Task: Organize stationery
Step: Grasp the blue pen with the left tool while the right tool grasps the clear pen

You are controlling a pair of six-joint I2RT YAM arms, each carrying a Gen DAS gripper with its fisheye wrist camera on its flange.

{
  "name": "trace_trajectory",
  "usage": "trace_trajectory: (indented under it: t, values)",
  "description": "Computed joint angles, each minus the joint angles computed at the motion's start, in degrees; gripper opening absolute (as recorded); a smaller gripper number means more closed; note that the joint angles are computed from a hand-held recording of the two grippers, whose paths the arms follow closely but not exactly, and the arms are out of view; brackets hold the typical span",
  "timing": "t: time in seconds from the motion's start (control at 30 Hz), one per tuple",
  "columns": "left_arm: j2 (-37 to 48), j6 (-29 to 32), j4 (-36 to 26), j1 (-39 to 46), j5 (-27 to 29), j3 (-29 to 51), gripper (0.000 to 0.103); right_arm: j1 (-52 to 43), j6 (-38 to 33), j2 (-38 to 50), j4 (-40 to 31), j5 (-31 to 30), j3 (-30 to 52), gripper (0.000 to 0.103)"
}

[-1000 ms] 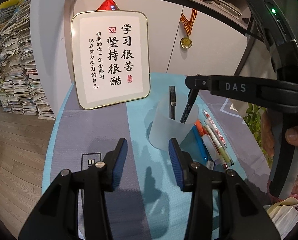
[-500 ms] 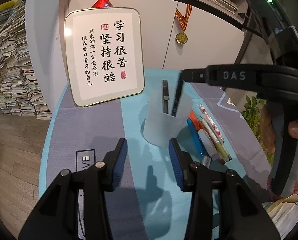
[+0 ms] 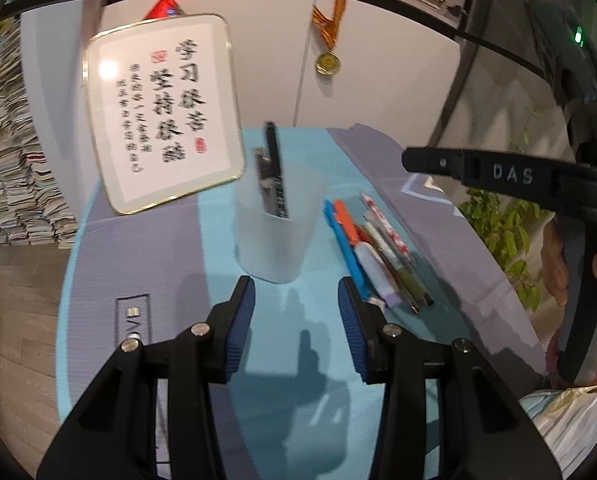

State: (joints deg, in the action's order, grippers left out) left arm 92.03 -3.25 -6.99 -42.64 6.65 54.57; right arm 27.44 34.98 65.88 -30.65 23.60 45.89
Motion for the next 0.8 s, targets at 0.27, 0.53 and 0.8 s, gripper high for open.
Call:
trace_trajectory:
  t: [0.27,0.53,0.8]
  values:
    - [6.15,-0.29,-2.37,-5.46,-1.87,4.35,0.041,-7.17,1.38,-8.95,-0.30,-6.12,-12.68,0.011]
    - [12.53,-0.84,-4.26,-8.91,-4.79,8.85,0.041,-10.01,-2.08,-10.42,4.23,-12.83,-20.13,0.011]
    - [18.24,-1.61,-6.50,-10.18,-8.54,13.40,0.041,-9.83,-3.30,-7.36,8.30,-14.01,-23.69,0.011]
